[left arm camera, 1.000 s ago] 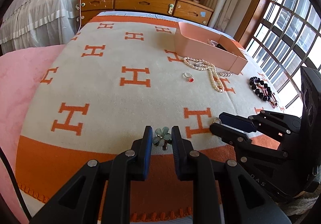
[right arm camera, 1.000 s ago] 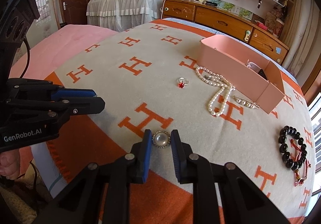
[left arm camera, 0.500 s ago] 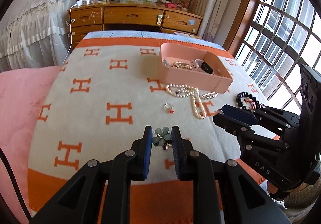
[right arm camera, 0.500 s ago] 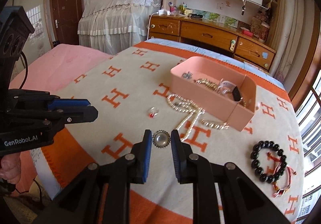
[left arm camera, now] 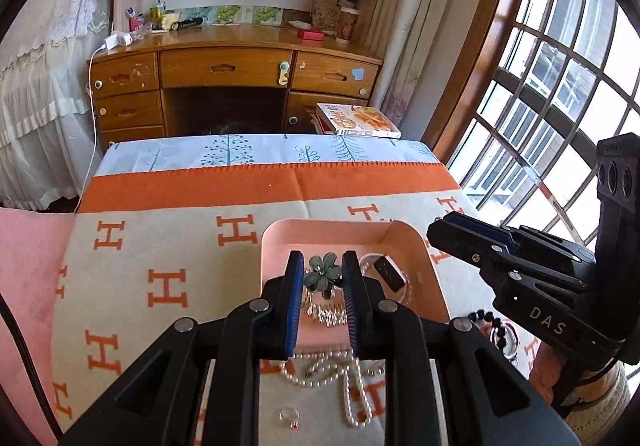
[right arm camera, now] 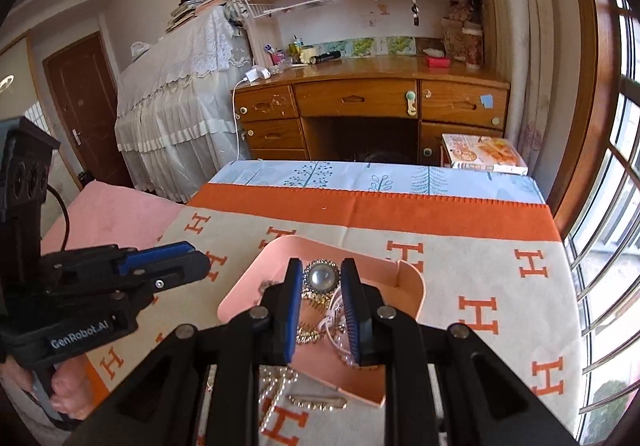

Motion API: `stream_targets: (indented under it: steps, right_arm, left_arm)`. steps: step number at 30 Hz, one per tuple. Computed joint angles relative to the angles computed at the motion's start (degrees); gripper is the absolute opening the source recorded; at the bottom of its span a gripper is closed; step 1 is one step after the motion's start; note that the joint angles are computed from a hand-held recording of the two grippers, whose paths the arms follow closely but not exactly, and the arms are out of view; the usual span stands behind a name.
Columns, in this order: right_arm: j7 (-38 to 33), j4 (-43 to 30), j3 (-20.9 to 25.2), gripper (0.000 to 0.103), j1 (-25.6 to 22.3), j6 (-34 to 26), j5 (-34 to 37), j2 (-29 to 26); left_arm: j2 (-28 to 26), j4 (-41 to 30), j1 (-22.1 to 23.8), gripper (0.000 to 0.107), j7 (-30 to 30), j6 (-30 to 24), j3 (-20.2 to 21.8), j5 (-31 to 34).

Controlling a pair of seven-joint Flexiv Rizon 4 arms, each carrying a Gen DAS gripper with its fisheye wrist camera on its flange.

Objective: Organize jewelry
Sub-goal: 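Carry both brooches over the pink box and open both tools to release them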

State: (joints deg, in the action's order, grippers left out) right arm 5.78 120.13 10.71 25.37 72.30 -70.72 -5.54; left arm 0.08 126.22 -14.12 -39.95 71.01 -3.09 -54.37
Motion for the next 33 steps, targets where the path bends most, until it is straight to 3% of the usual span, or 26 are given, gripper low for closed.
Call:
stream_targets:
  steps: [6,10,12,16,24,27,33]
  right_arm:
    - [-9.8,-3.1,-1.0,0.020,-0.1,3.7,14.7,-6.5]
    - [-13.0,-4.0,-2.7,0.020,1.4,4.5,20.5,-8.9]
    - [-13.4,-4.1,-3.6,0.020,2.3,4.7,22.1,-9.5]
    - [-15.0,-3.9,-4.4,0.020,3.2,5.3,25.7,-10.2]
    - [-11.4,-1.5,-6.0,0.021,4.3,6.0,24.0,-7.7]
    - [-10.4,-1.6,-5.7,0.030,4.0,4.9,23.1,-6.7]
    - [-6.2,-0.1,-4.5,0.031,3.0,3.6,17.1,-3.1]
  left_arm:
    - [-9.7,-7.4,2.5,0.017,-8.7,-2.3,-1.7,9.3]
    - [-12.8,-9.3,3.8,0.018,-13.4,-2.1,-2.5,14.9]
    - [-13.3,-9.5,4.5,0.024,-14.5,-1.9,-3.1,16.0]
    - [-13.1,-8.5,5.4,0.055,-14.9,0.1,-4.2,15.8]
    - [-9.3,-5.7,5.6,0.059,-13.3,-0.6,-4.3,12.1]
    - [-7.5,-4.5,4.7,0.060,-13.4,-0.5,-3.5,12.4]
    - [-3.1,-1.9,3.1,0.060,-14.8,0.0,-1.7,13.6]
